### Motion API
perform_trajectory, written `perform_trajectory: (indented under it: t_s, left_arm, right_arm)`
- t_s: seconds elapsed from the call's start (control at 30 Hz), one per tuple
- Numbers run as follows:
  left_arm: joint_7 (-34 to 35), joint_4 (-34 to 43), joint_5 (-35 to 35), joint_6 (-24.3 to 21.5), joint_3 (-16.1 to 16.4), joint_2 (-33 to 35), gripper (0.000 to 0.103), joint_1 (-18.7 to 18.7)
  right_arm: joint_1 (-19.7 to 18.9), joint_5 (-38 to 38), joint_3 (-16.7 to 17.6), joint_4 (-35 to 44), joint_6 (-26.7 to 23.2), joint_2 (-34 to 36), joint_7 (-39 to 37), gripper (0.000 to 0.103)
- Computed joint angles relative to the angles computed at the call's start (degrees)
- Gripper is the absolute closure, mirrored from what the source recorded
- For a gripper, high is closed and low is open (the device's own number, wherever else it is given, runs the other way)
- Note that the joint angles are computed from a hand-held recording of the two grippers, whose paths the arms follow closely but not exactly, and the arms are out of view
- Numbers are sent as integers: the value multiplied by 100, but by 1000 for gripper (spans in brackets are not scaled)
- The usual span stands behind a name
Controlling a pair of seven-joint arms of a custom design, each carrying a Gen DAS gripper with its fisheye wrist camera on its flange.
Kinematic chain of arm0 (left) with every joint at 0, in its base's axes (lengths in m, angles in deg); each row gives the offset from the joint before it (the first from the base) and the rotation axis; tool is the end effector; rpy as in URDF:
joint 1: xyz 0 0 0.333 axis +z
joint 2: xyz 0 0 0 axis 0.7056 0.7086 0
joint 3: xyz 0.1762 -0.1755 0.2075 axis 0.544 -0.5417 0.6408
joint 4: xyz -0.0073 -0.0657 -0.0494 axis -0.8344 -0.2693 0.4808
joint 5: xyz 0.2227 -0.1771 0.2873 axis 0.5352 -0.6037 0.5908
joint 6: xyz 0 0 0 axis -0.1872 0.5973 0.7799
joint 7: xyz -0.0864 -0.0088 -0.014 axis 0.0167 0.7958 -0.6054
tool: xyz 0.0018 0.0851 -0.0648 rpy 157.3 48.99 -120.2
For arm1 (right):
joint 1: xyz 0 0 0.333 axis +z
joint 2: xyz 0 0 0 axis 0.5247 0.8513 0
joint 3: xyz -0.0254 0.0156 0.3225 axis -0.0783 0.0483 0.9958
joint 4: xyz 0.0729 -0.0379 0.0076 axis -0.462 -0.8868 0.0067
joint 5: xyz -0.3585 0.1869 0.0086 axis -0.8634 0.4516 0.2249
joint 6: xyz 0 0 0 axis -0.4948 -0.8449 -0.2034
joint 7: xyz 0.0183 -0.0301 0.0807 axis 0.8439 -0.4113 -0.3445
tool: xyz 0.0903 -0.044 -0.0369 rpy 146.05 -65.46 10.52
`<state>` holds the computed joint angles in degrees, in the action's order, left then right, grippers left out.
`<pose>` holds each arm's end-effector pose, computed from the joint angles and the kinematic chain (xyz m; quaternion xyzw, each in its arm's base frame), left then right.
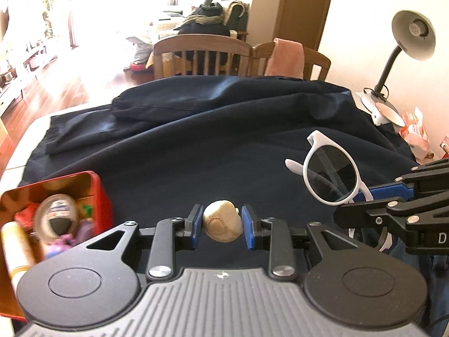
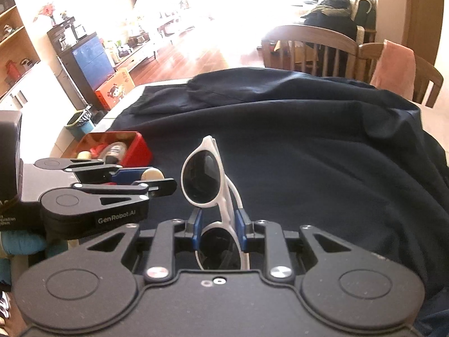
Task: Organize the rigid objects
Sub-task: 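Carry the ball with the left tool while the right tool carries the sunglasses to the box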
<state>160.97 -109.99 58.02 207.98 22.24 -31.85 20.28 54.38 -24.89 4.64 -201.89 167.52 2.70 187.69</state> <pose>0.5162 -0.4141 0.3887 -0.3968 0.8439 -0.3448 0.1068 0.4606 0.3164 0.4336 -0.6232 0.7104 -0.1620 0.2841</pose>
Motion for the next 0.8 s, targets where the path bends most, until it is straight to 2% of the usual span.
perform_trajectory:
  t_s: [0.13,0.33,0.57,0.8]
  left_arm:
    - [583,-206,-477,21,-411,-188,74,597]
    - [1622,-390,-1329,-34,-740,-415,74,1250]
    - [2565,-340,-2124,-302,-574,-515,74,1563]
    - [3113,-80,-2485,-559,-286,-389,74,1705]
  right_arm:
    - [150,-105,67,485,-224,337,118,79]
    - [500,-258,10,1280,-550,884,262,79]
    - [879,-237,-159,2209,-786,1586,222,79]
    - [1197,-50,-333,3095,-1037,2239,46,79]
